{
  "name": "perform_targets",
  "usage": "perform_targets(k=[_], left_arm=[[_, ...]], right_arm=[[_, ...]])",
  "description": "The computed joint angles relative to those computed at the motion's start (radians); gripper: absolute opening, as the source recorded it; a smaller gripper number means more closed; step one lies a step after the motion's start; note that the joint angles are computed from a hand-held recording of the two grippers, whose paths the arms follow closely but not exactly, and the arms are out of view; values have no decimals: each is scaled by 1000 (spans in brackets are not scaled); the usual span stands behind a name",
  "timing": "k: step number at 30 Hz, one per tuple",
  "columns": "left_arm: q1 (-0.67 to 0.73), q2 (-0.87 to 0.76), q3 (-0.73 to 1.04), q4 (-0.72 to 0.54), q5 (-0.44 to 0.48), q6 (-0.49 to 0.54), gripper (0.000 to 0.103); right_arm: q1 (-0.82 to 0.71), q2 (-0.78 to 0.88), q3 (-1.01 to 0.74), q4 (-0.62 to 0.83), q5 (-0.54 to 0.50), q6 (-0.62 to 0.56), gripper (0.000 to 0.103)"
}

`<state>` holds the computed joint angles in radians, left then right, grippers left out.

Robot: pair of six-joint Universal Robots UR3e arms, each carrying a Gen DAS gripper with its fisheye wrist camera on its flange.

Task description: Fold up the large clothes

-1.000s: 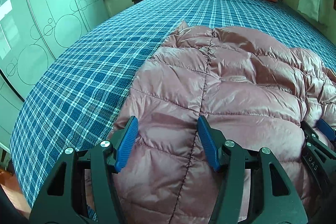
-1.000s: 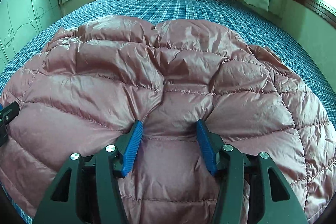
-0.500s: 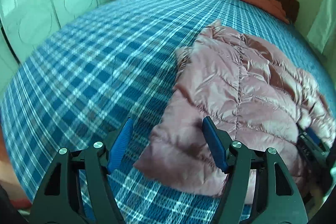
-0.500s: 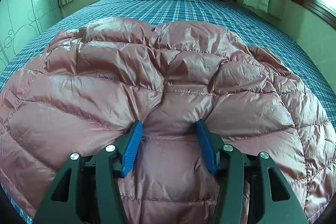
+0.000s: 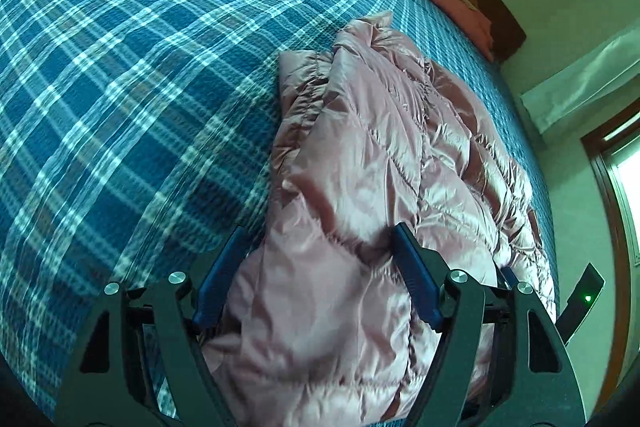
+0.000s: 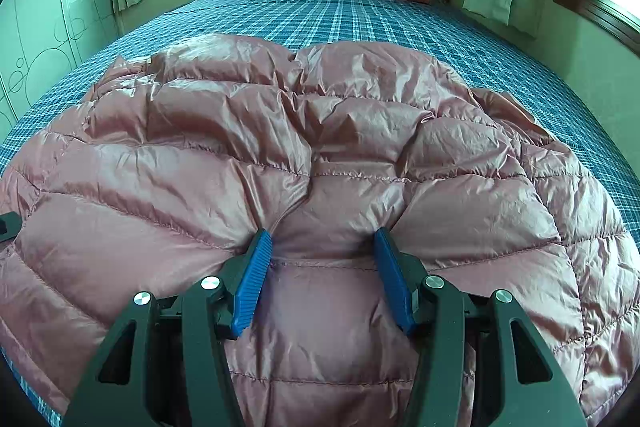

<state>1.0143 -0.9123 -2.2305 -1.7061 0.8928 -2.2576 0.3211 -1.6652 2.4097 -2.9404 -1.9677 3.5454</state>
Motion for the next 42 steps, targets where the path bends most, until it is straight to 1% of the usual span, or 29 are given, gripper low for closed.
perform_targets(k=[7, 13, 19, 21, 22, 23, 25, 26, 28, 30, 31, 32, 35, 36, 37, 38, 41, 42], left_arm=[[-140, -70, -23, 219, 7, -134, 74], [-186, -94, -39, 309, 14, -179, 70], [-194, -125, -31, 325, 13, -198, 71], [-207, -116, -36, 347, 23, -213, 69], [-213, -113, -37, 352, 26, -213, 63], [-213, -104, -35, 341, 23, -203, 54], [-208, -103, -22, 299, 10, -179, 43], [-209, -104, -19, 297, 10, -178, 40], [-207, -106, -17, 295, 8, -172, 38], [-207, -109, -27, 310, 7, -173, 39], [-210, -110, -37, 331, 10, -184, 46], [-209, -118, -46, 344, 6, -197, 48], [-229, -130, -47, 371, 8, -206, 51], [-236, -124, -49, 380, 11, -204, 48], [-235, -117, -50, 374, 6, -188, 38], [-233, -108, -49, 365, 1, -173, 31], [-205, -66, -37, 298, -22, -123, 18], [-195, -52, -29, 269, -30, -109, 16]], right_arm=[[13, 4, -15, 15, -13, 11, 54], [28, 16, -31, 25, -26, 24, 54], [29, 18, -35, 26, -28, 24, 54], [30, 18, -34, 26, -29, 25, 54], [30, 19, -34, 25, -29, 26, 54], [29, 19, -35, 26, -29, 24, 54], [33, 21, -37, 27, -32, 28, 54], [34, 22, -37, 27, -33, 28, 54], [36, 24, -42, 30, -36, 29, 54], [41, 29, -49, 36, -42, 33, 54], [45, 32, -53, 38, -46, 36, 54], [49, 35, -57, 42, -50, 39, 54], [58, 45, -67, 49, -63, 45, 54], [66, 51, -73, 52, -69, 51, 54], [71, 57, -77, 53, -73, 55, 54], [69, 57, -78, 52, -73, 53, 54], [75, 64, -85, 57, -81, 57, 54], [81, 68, -89, 60, -86, 62, 54]])
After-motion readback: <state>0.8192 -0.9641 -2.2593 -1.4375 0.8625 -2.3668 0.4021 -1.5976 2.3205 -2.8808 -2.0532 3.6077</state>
